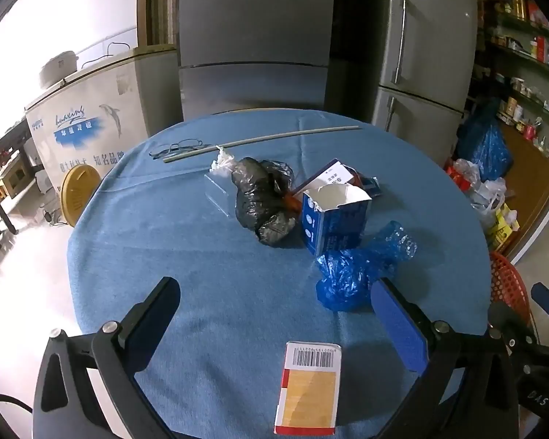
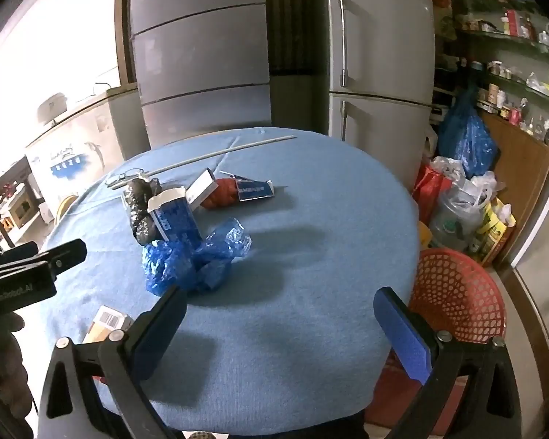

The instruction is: Collect trash

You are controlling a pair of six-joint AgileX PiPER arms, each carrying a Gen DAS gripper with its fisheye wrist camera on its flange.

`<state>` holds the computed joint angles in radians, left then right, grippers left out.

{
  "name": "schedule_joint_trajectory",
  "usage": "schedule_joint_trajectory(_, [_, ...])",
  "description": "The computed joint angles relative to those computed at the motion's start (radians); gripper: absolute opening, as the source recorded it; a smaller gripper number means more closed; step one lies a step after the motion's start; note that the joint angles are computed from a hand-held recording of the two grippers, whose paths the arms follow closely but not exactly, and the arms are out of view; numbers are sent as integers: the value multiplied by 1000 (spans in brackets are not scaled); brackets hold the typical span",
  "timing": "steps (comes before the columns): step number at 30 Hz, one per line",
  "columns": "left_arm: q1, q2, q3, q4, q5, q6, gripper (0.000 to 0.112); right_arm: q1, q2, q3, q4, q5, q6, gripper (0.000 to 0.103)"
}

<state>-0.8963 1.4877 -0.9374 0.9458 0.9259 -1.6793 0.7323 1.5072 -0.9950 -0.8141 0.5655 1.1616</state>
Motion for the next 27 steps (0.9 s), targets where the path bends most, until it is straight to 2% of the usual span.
schedule_joint_trajectory(27, [-23, -4, 2, 5, 9, -17, 103, 8, -8, -1, 6, 19, 8, 103])
